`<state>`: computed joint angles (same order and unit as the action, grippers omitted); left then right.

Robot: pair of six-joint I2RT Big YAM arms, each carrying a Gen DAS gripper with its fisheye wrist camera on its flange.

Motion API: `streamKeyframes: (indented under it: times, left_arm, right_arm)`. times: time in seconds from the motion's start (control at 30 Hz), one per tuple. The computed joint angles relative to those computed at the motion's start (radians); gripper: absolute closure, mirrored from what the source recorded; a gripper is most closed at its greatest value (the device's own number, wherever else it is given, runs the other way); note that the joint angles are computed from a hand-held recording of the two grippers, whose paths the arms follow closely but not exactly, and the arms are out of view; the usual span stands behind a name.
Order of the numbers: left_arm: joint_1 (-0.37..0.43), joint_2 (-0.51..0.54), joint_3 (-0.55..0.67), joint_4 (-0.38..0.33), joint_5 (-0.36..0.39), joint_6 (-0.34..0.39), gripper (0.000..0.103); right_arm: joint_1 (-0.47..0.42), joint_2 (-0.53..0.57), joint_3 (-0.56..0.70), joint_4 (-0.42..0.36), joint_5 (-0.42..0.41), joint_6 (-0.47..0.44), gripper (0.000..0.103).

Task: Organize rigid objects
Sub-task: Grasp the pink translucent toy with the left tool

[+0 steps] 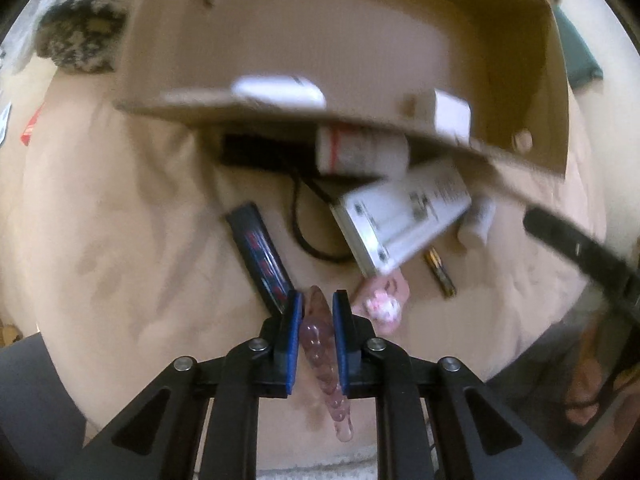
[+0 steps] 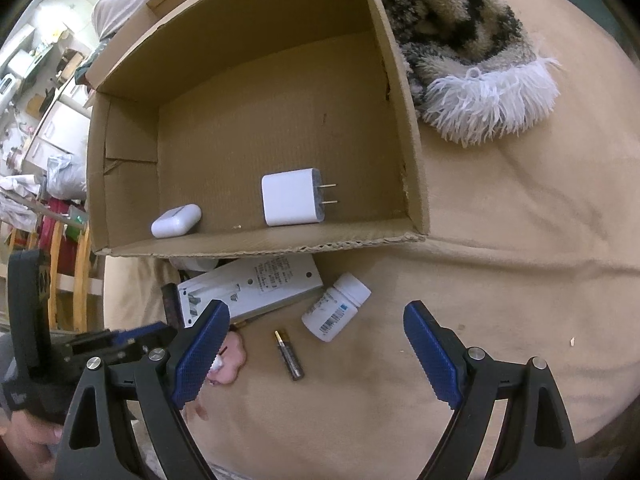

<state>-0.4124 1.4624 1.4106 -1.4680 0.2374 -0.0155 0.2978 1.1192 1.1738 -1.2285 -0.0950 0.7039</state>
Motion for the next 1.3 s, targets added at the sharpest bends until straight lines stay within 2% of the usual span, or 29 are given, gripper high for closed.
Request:
streamKeyframes:
  times: [0.13,0.23,0.3,0.33,0.4,0.47,0.6,0.7,0.73,0.8,0.93,1.07,1.17,1.3]
  left_arm:
    - [-0.035,-0.004,-0.021,0.007,-0.019,0.008,0.089]
    - [-0.028,-0.004,-0.025,0.014,-0.011,-0.007,0.089]
    - [-0.002,-0.024,-0.042,0.000,-0.007,-0.001,0.084]
    - [0.030,-0.048,-0.066,-0.015,-0.004,0.029,0.082]
    - [0.041,-0.049,-0.086,-0.034,-0.004,0.027,0.068]
    - [0.035,-0.054,-0.108,-0.043,-0.005,0.013,0.065]
    - [-0.014,-0.087,-0.150,-0.012,-0.059,0.002,0.065]
    - [-0.077,-0.107,-0.185,0.034,-0.151,-0.008,0.064]
    - [-0.097,-0.112,-0.194,0.049,-0.180,-0.007,0.064]
    - [-0.116,-0.123,-0.211,0.073,-0.214,-0.009,0.072]
    - [-0.110,-0.122,-0.201,0.080,-0.193,0.007,0.075]
    - [-0.045,-0.131,-0.162,0.059,-0.165,0.057,0.087]
    - [-0.006,-0.132,-0.118,0.050,-0.182,0.099,0.087]
    - [0.037,-0.102,-0.082,0.035,-0.203,0.115,0.087]
  right_arm:
    - [-0.010,-0.004,-0.006,0.000,-0.005,0.005,0.009]
    - [-0.009,-0.004,-0.003,0.005,-0.007,0.004,0.009]
    - [-0.005,-0.004,0.001,0.009,-0.008,-0.002,0.009]
    - [-0.002,-0.003,0.002,0.008,-0.007,-0.006,0.009]
    - [0.001,0.002,0.001,0.007,-0.011,-0.004,0.009]
    - [-0.001,0.003,0.003,0.010,-0.018,-0.003,0.009]
    - [0.005,0.007,0.012,0.019,-0.015,-0.009,0.009]
    - [0.008,0.007,0.011,0.017,-0.009,-0.006,0.009]
    - [0.008,0.005,0.010,0.016,-0.007,-0.004,0.009]
    - [0.006,0.001,0.007,0.013,-0.004,-0.001,0.009]
    - [0.000,-0.008,-0.001,0.009,-0.002,0.010,0.009]
    - [0.002,-0.021,-0.007,0.015,-0.002,0.013,0.009]
    - [0.007,-0.025,-0.007,0.016,-0.005,0.011,0.009]
    - [0.017,-0.024,-0.003,0.006,0.004,0.003,0.009]
